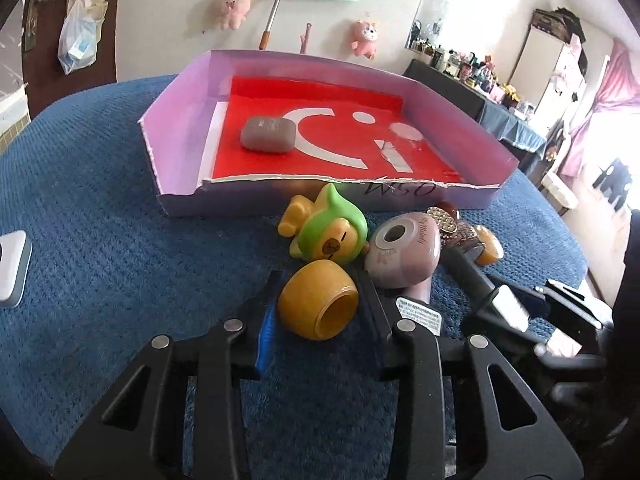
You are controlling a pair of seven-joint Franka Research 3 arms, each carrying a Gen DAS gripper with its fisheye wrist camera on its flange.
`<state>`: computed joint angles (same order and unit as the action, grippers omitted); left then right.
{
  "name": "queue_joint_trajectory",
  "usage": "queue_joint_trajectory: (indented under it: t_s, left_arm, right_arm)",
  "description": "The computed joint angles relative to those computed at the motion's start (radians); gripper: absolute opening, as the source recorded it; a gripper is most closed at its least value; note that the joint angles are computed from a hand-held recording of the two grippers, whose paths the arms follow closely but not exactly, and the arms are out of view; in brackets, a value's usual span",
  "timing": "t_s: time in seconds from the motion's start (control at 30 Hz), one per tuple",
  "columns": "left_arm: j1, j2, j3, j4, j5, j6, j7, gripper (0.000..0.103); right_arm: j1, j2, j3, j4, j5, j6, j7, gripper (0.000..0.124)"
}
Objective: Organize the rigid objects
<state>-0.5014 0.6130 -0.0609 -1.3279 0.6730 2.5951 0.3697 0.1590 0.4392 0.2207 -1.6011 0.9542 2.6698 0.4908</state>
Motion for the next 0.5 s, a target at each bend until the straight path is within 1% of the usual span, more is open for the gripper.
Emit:
queue_joint_trajectory:
  t_s: [0.07,0.2,0.37,0.5]
  left_arm:
    - [-0.002,-0.015,0.005,-0.019,0.007,0.009,-0.017,0.033]
    - [-0.009,-0.039,0.014,-0.045,0.037,0.021,-0.052,0.033]
    - [-0.011,-0.056,0.015,-0.057,0.072,0.023,-0.075,0.033]
    - [-0.008,-0.06,0.01,-0.059,0.084,0.024,-0.082,0.033]
  right_arm:
    - [-0.013,-0.005,0.009,0.008,0.021,-0.022,-0.01,0.042]
    - [-0.016,-0.016,0.013,0.014,0.053,-0.04,-0.038,0.042]
    - [-0.011,-0.026,0.009,0.022,0.081,-0.048,-0.067,0.042]
    - [-0.003,-0.023,0.001,0.035,0.078,-0.048,-0.072,0.042]
